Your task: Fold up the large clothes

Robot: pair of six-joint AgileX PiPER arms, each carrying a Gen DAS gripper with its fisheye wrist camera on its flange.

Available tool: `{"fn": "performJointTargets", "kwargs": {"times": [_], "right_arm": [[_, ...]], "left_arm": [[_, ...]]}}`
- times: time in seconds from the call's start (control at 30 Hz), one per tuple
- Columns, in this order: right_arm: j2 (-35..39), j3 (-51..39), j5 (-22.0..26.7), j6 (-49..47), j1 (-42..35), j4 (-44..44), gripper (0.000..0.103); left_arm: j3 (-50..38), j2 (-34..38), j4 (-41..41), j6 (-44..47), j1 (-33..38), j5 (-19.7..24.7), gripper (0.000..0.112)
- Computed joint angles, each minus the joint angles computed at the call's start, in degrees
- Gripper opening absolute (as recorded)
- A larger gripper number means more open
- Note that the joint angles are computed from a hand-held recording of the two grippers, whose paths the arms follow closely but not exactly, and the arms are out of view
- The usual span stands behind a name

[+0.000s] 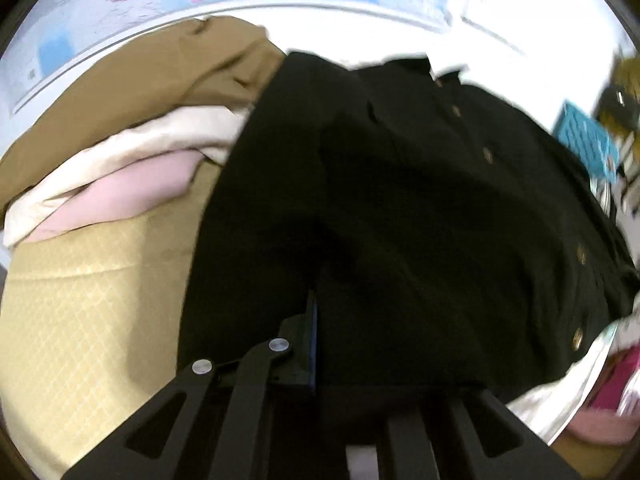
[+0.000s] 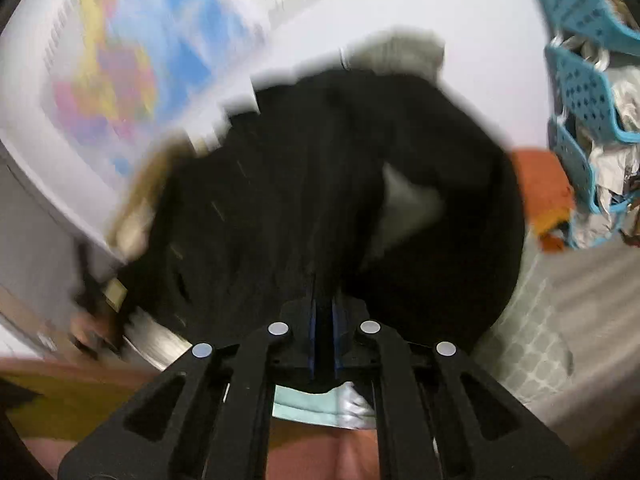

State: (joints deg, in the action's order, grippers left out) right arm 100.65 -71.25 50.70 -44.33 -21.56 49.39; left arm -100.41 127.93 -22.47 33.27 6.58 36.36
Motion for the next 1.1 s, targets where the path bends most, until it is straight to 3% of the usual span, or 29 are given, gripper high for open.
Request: {"fn": "performJointTargets", "kwargs": {"times": [0.07, 0.1, 0.17, 0.23, 0.3, 0.33, 0.37, 0.43, 0.5, 0.53, 0.57, 0.6, 0.63, 0.67, 0.7, 0.87, 0.97, 1.1], "right_arm": [[-0.54, -0.21, -0.6, 1.96, 1.12, -3.11, 0.025], [-1.39, -0.43, 0.48, -0.03, 0.65, -1.23, 0.045], [-3.78, -0.45, 0.2, -2.39, -0.32, 0.94, 0.066], [-6.07, -1.15, -0.11, -4.09, -2.53, 1.43, 0.064], [-6.14, -2.7, -1.8, -1.43, -4.73, -0.31, 0.072], [-4.62, -4.21, -2.59, 1.46, -5.53, -2.15, 0.075], [-2.87, -5.55, -3.24, 4.46, -5.59, -4.09, 0.08], [1.89, -9.14, -3.27, 11.08, -5.56, -9.04, 0.083], [5.7, -10.61, -3.12, 11.88, -5.92, -7.3, 0.085], [7.26, -11.23, -2.4, 10.76, -6.26, -4.65, 0.083], [8.54, -12.1, -2.09, 10.53, -6.32, -3.8, 0.072], [9.08, -12.38, -2.08, 10.2, -6.1, -3.34, 0.052], [9.54, -13.04, -2.1, 9.66, -5.92, -2.82, 0.045], [10.03, -14.12, -0.48, 8.69, -6.23, -1.8, 0.017], [10.55, -15.62, 0.89, 8.47, -6.72, -1.62, 0.009], [9.44, -24.91, 7.21, 8.65, -11.41, 1.46, 0.008], [8.76, -34.47, 11.35, 11.39, -14.6, 6.13, 0.008], [10.82, -50.1, 17.18, 15.67, -12.26, 5.42, 0.008]], "left_arm": [[3.28, -2.01, -1.74, 5.71, 0.51, 0.13, 0.009], [5.99, -3.65, -5.73, 11.44, 1.32, -0.56, 0.01], [10.62, -7.4, -14.54, 22.89, 3.51, 0.3, 0.023], [15.4, -11.77, -23.82, 34.35, 5.82, 0.98, 0.037], [17.6, -15.05, -34.57, 45.81, 9.37, 7.01, 0.044], [17.57, -15.54, -40.15, 50.82, 11.68, 12.06, 0.048], [17.06, -15.12, -43.47, 53.54, 12.97, 15.56, 0.057], [14.28, -13.69, -45.46, 52.83, 12.95, 18.12, 0.062], [12.17, -12.82, -43.15, 48.9, 9.44, 15.24, 0.062], [11.26, -12.24, -41.86, 47.08, 7.9, 14.28, 0.062], [9.34, -11.06, -39.72, 44.3, 6.24, 14.07, 0.062], [7.52, -9.93, -37.69, 41.67, 4.48, 13.65, 0.062], [5.61, -8.78, -35.73, 39.38, 2.79, 13.57, 0.062], [2.92, -6.94, -34.51, 37.87, 1.68, 13.99, 0.062], [0.91, -5.65, -33.45, 36.69, 0.27, 14.04, 0.062], [-11.13, 0.89, -29.6, 31.9, -4.68, 17.43, 0.066], [-18.73, 4.5, -26.37, 28.29, -7.39, 19.91, 0.068], [-33.75, 11.82, -22.52, 21.77, -9.65, 25.76, 0.072]]}}
